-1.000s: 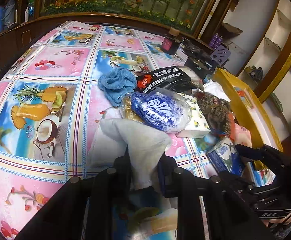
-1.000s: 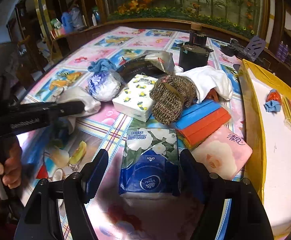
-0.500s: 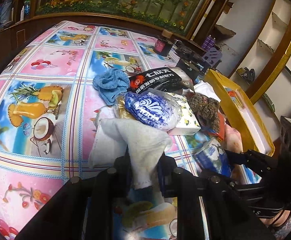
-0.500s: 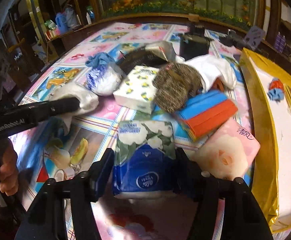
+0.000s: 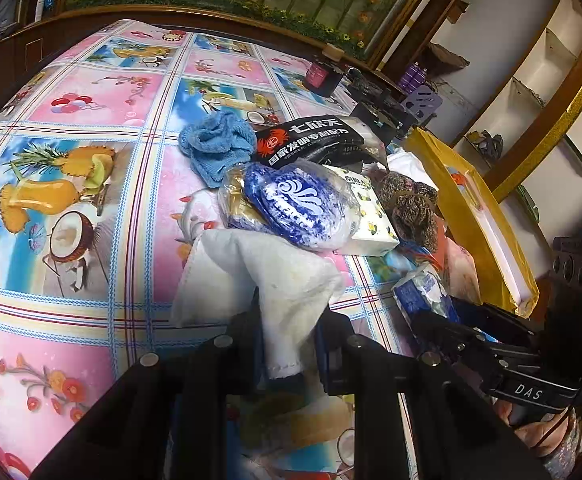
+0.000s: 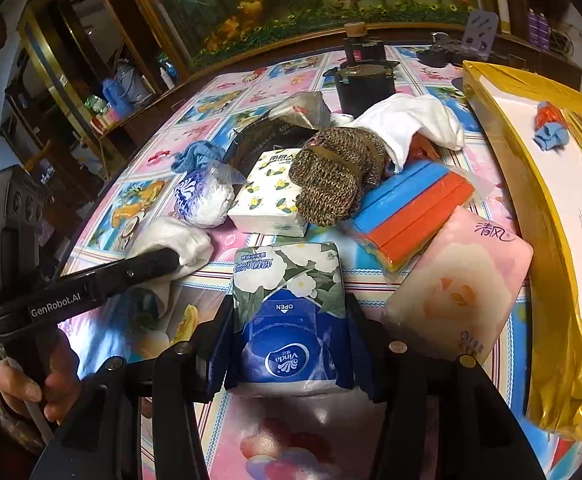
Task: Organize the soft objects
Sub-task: 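Grasp the blue Vinda tissue pack with the right tool while the left tool lifts the white cloth, then lower the white cloth and tissue pack into the yellow-rimmed box and open both tools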
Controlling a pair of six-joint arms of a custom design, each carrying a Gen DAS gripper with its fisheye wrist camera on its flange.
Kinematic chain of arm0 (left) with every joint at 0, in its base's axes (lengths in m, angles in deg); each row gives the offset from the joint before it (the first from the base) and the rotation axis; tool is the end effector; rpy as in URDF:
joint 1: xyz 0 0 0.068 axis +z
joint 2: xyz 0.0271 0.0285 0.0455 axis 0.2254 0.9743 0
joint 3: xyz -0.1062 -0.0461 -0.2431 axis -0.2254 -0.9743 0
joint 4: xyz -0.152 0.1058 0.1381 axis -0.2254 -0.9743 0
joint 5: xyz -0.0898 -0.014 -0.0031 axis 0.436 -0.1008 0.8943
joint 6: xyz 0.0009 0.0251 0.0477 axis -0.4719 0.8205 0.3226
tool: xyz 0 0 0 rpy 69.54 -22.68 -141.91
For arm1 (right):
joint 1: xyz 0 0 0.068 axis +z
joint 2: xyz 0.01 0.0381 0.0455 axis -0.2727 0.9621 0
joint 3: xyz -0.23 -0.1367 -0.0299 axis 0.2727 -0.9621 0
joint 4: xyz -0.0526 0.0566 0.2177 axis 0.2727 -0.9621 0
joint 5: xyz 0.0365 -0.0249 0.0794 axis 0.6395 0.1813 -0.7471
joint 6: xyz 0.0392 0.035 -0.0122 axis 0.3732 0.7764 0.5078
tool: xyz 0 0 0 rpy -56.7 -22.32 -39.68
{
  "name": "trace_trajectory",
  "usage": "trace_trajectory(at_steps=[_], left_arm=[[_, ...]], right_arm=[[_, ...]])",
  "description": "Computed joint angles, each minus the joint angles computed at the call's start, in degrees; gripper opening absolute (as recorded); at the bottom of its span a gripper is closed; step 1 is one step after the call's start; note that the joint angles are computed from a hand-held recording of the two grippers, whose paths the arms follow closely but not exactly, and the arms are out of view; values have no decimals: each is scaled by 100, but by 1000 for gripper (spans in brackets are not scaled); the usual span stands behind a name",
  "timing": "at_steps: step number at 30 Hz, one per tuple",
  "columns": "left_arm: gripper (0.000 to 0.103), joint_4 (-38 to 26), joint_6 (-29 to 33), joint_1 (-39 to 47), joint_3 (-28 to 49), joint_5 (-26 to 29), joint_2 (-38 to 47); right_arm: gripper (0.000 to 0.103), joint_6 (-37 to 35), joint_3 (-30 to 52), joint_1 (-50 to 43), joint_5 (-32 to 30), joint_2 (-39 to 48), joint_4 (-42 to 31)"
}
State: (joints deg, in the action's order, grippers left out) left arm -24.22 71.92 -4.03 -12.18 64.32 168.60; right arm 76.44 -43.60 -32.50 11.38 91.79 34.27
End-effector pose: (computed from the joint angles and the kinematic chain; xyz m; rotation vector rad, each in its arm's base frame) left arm 0.2831 -0.0999 0.1457 0.2424 2.4991 -0.6640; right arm 0.2248 -0.0494 0.1520 -0.0261 2.4822 0.4636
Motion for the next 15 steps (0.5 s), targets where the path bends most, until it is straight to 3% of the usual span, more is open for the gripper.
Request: trace_trajectory(at_steps=[7, 10, 15], left_arm=[[20, 170, 3, 21, -158, 58, -192], [20, 473, 22, -96, -429, -218, -524], [20, 549, -180, -136, -668, -300, -728]], right_arm=[[55, 55, 14, -312, -547, 110, -19], [55, -48, 41, -440, -914, 168, -90], [55, -717, -421, -999, -2212, -592, -45]])
